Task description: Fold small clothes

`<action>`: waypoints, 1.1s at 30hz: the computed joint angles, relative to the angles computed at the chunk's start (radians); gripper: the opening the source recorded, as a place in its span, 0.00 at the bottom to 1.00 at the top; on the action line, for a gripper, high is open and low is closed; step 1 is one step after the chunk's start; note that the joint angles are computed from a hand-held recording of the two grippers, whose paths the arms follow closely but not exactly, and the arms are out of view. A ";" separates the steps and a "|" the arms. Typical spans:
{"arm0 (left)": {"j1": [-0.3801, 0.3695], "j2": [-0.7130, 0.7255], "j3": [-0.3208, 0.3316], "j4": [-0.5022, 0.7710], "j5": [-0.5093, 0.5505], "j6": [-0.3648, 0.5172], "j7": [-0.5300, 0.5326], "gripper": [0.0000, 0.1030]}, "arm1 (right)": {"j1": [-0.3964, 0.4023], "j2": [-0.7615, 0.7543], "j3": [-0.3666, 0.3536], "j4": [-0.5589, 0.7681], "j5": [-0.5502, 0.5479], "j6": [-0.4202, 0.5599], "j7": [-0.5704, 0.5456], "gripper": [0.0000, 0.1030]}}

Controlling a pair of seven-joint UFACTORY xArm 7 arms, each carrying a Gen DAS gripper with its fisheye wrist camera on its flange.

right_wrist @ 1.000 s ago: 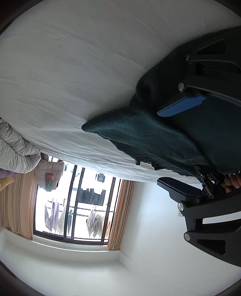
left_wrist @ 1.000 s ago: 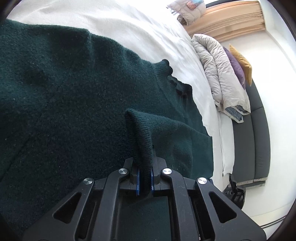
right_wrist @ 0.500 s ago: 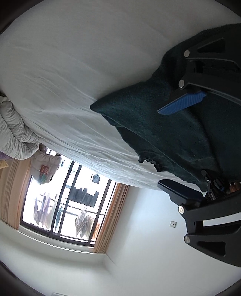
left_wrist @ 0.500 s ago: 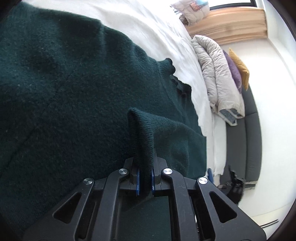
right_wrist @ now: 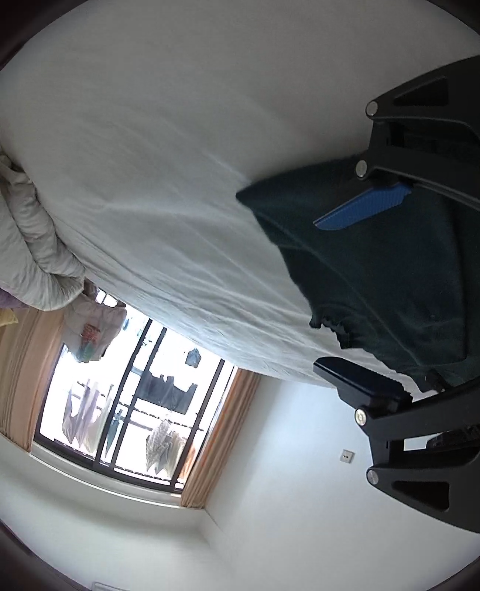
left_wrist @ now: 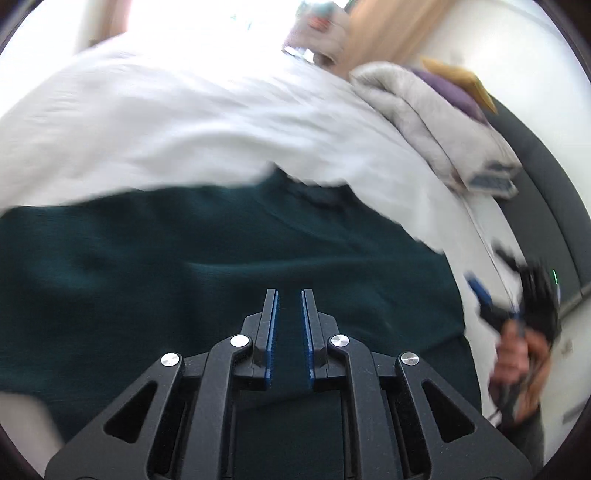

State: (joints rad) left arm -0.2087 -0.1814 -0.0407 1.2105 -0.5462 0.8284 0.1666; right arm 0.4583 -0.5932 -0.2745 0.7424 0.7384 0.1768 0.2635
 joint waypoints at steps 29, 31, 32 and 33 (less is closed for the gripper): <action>0.063 -0.328 0.176 -0.332 -0.331 -0.023 0.173 0.15 | -0.338 -0.389 0.343 -0.241 -0.119 0.219 0.154 0.75; 0.090 -0.426 0.252 -0.410 -0.369 -0.038 0.178 0.74 | -0.293 -0.336 0.384 -0.184 -0.151 0.237 0.183 0.75; 0.115 -0.467 0.270 -0.448 -0.368 -0.065 0.163 0.90 | -0.299 -0.286 0.424 -0.125 -0.210 0.290 0.195 0.75; 0.147 -0.512 0.286 -0.491 -0.364 -0.104 0.146 0.97 | -0.319 -0.232 0.478 -0.058 -0.287 0.345 0.207 0.75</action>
